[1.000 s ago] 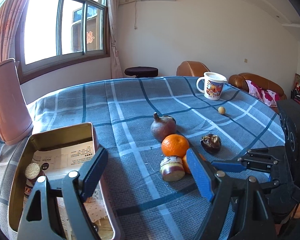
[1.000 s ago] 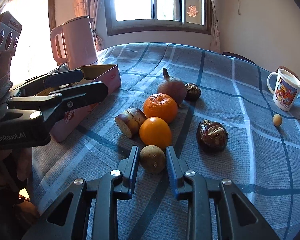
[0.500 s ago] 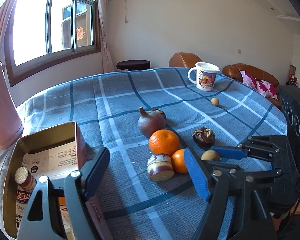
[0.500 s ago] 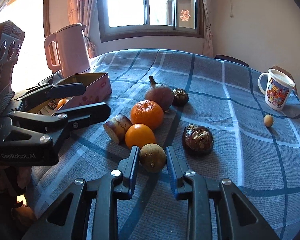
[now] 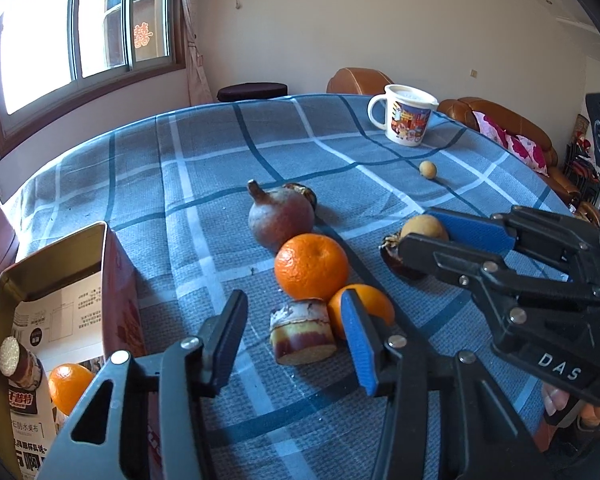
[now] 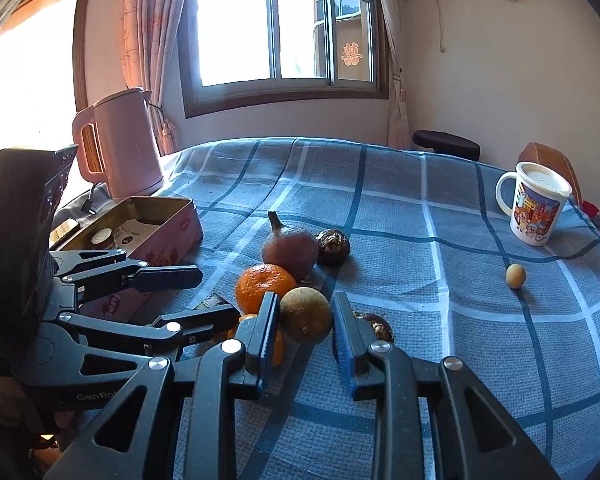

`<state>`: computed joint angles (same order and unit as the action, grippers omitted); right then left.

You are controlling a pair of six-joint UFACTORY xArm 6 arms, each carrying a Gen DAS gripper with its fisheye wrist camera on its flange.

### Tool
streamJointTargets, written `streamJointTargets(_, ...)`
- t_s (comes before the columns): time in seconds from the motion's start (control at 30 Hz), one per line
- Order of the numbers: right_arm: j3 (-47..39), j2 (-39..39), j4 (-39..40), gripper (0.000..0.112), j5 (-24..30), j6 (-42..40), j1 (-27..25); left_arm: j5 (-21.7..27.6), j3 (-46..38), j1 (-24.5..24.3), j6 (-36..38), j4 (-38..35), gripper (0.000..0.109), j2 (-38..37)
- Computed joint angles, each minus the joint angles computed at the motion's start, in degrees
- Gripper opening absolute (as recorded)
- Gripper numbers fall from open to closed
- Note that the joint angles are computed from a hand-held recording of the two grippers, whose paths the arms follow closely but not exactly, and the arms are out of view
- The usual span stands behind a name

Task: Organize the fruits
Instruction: 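Grasp the small brown round fruit with the right tool while the left tool grasps the purple-white stalk piece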

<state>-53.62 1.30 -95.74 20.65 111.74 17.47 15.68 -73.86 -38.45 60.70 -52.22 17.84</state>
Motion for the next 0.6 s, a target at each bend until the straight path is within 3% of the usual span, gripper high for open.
streamJointTargets(0.23,-0.7,0.7,-0.3,0.029,0.3,-0.1,-0.3,2.0,-1.5,1.4,-2.6,1.3,0.051,1.1)
streamJointTargets(0.33,-0.8,0.9,-0.1,0.029,0.6,-0.8,-0.1,0.3,-0.9,0.3,-3.9,4.9,0.050,1.2)
streamJointTargets(0.6,-0.9,1.1,-0.3,0.029,-1.1,-0.2,-0.9,1.3,-0.4,1.1,-3.8,4.3,0.054,0.7)
